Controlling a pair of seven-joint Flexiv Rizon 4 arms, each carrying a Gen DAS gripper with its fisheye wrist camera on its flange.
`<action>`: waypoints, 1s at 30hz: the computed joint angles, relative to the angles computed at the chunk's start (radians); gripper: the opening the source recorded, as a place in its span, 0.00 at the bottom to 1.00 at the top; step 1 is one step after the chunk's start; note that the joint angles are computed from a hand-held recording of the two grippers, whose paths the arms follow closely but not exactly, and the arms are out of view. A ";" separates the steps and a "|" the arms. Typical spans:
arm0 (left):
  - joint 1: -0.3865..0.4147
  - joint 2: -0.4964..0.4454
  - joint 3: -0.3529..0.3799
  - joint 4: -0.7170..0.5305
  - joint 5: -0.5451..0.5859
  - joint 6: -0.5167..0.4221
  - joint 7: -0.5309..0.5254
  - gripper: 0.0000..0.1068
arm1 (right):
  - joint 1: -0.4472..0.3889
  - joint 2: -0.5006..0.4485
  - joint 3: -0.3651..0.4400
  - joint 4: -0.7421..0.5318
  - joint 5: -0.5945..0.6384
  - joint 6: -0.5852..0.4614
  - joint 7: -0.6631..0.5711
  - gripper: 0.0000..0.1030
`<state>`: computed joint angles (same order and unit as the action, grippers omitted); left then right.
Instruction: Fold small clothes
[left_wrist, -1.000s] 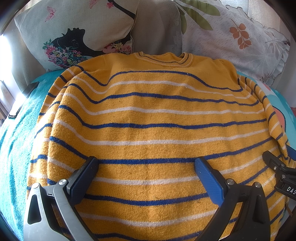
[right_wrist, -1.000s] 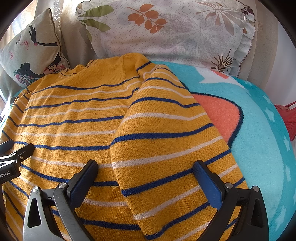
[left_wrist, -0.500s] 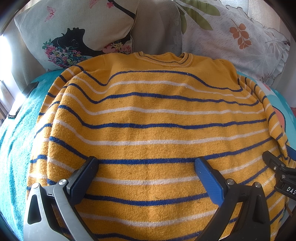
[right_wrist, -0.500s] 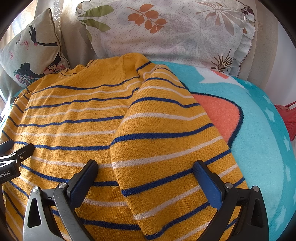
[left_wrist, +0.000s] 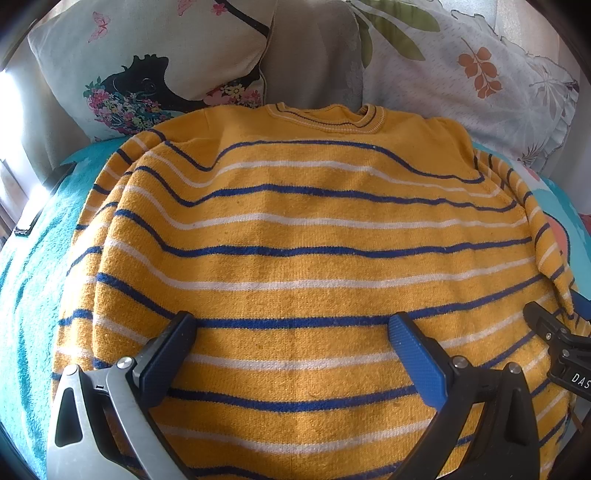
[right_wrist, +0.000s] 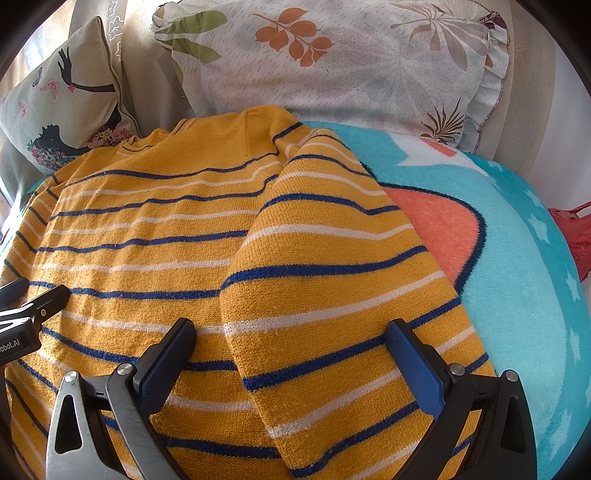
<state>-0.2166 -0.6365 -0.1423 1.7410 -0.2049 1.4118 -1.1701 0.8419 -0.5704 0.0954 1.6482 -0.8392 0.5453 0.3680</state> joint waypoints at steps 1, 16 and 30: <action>-0.005 -0.001 0.006 -0.003 0.003 -0.002 -0.003 0.96 | 0.000 0.000 0.000 0.000 0.000 0.000 0.000 1.00; 0.000 -0.001 0.000 -0.002 0.003 -0.002 -0.004 0.96 | -0.001 -0.001 0.001 -0.002 0.001 -0.002 -0.001 1.00; 0.003 -0.009 -0.004 -0.010 0.002 0.008 0.010 0.96 | 0.000 0.000 0.001 0.000 0.001 -0.001 -0.001 1.00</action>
<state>-0.2132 -0.6460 -0.1466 1.7311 -0.2032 1.4193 -1.1604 0.8418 -0.5702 0.0964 1.6479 -0.8384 0.5439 0.3671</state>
